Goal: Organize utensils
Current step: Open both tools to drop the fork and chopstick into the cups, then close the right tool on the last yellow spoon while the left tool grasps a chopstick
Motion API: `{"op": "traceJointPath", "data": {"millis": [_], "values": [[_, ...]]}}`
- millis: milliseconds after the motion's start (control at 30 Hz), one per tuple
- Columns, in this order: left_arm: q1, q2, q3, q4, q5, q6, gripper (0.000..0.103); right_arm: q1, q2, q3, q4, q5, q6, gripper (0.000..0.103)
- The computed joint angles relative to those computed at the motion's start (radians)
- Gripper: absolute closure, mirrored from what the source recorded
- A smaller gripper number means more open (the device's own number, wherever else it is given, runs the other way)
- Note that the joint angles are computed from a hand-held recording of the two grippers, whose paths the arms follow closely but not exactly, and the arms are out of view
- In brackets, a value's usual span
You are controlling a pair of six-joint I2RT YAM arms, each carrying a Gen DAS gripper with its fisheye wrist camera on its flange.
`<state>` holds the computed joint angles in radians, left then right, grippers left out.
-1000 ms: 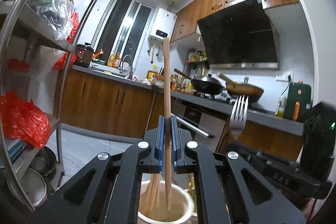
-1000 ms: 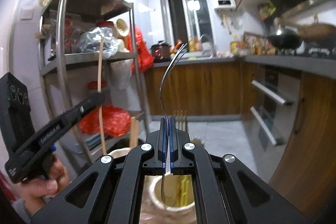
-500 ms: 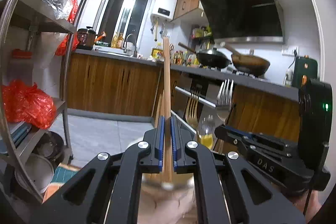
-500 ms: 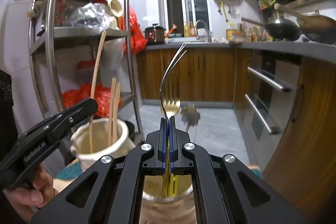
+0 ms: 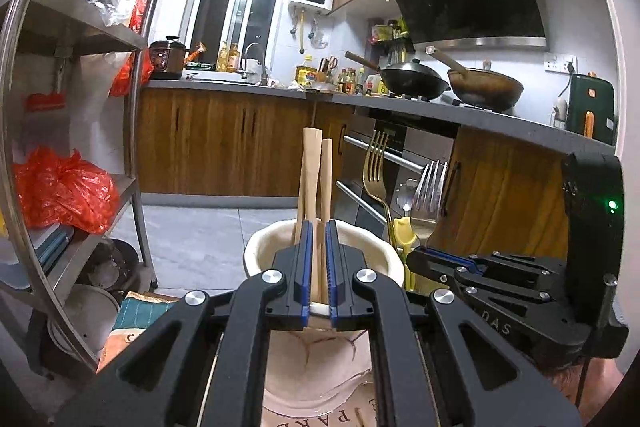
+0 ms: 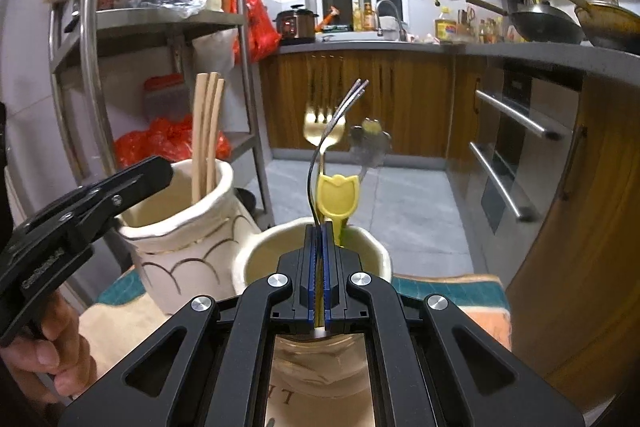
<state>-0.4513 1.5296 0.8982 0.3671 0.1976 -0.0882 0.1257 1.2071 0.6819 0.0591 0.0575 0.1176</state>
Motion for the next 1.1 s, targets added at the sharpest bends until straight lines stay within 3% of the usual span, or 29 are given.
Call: {"op": "traceJointPath", "data": {"millis": [200, 267, 367, 667, 867, 1000, 1100], "values": [[0.02, -0.036, -0.022, -0.002, 0.018, 0.002, 0.094, 0.007, -0.034, -0.013, -0.008, 0.003, 0.005, 0.091], [0.031, -0.07, -0.044, -0.003, 0.025, 0.0, 0.087, 0.011, -0.065, -0.025, -0.016, 0.009, 0.004, 0.091], [0.043, -0.125, -0.077, -0.014, 0.03, 0.003, 0.084, 0.01, -0.114, -0.038, -0.041, 0.013, 0.004, 0.091], [0.052, -0.289, -0.201, -0.128, 0.02, 0.026, 0.084, 0.039, -0.27, -0.061, -0.241, 0.05, -0.004, 0.091], [0.038, -0.292, -0.242, -0.225, 0.023, 0.064, 0.084, -0.002, -0.283, -0.073, -0.395, -0.076, 0.038, 0.09], [0.006, -0.259, -0.242, -0.295, 0.017, 0.099, 0.084, -0.016, -0.317, -0.107, -0.465, -0.181, 0.056, 0.084], [-0.013, -0.249, -0.245, -0.332, 0.023, 0.113, 0.084, 0.009, -0.34, -0.131, -0.498, -0.179, 0.07, 0.083]]}}
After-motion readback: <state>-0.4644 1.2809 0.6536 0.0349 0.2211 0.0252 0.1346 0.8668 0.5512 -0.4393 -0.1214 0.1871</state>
